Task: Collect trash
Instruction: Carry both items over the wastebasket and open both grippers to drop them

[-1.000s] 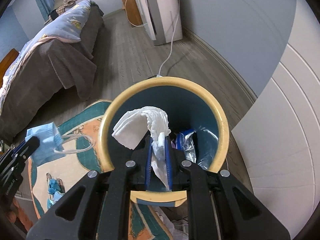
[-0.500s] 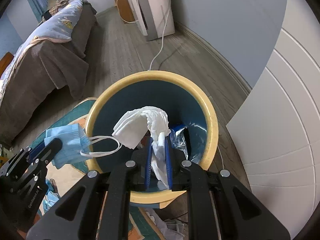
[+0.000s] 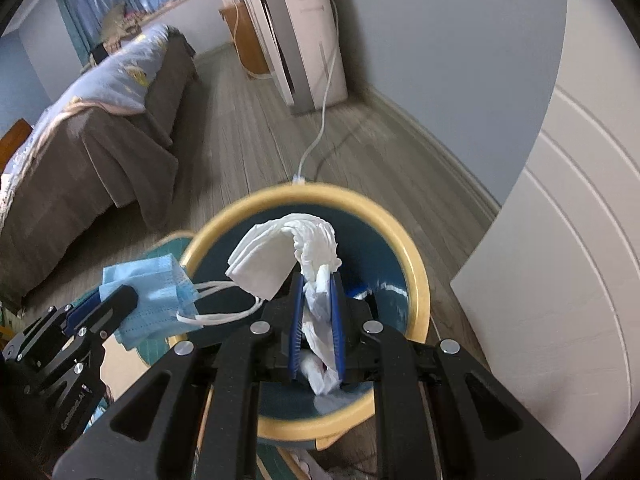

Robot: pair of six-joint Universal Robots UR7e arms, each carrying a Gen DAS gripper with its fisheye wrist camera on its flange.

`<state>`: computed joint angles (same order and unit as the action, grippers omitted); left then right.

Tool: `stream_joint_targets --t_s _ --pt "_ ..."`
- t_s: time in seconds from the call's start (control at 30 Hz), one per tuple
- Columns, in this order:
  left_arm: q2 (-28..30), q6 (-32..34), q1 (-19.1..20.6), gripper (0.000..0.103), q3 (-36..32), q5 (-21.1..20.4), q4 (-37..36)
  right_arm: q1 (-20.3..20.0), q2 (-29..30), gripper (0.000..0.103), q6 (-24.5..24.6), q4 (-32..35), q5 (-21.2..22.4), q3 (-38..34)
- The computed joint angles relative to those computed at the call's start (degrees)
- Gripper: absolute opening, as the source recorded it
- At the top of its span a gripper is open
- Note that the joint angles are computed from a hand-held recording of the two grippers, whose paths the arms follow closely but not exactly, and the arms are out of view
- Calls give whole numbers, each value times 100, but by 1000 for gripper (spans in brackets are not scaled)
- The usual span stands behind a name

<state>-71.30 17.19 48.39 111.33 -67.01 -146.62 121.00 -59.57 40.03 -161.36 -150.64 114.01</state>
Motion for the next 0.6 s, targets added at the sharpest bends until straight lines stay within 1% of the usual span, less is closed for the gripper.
stream_joint_targets --t_s 0.07,0.1,0.13,0.17,0.27,0.3,0.33,0.37,0.4,0.43,0.47,0.5,0.53,0.6 --pt "-3 -13 9 33 -13 -74 -56 34 65 17 -211 -381 -105 6" --pt "1 -37 6 37 -16 -74 -74 42 81 26 -224 -406 -150 0" --pt "0 -66 0 48 -6 -42 -100 44 80 33 -186 -362 -197 -1" --pt "-4 -90 2 56 -2 -28 -109 37 64 34 -102 -267 -210 -1" --pt "-19 -144 24 61 -25 -5 -77 1 -5 41 178 74 -167 -1" --pt "-23 -168 17 63 -31 49 -62 -6 -17 49 262 183 -175 -14" --pt "-43 -190 16 69 -28 71 -60 -3 -34 55 347 259 -181 -17" --pt "-69 -201 22 76 -23 74 -71 2 -58 59 439 310 -171 -13" --pt "-106 -218 21 79 -3 100 -103 12 -74 65 489 294 -151 -4" --pt "-153 -240 16 84 17 154 -116 32 -88 75 563 306 -126 -7" --pt "-180 -252 16 88 23 182 -109 47 -97 80 646 353 -105 -21" --pt "-229 -271 18 90 34 219 -92 66 -101 87 728 433 -85 -51" --pt "-275 -291 21 92 40 264 -64 87 -101 92 795 514 -66 -80" --pt "-393 -311 31 94 57 377 25 130 -97 97 891 600 5 -144"
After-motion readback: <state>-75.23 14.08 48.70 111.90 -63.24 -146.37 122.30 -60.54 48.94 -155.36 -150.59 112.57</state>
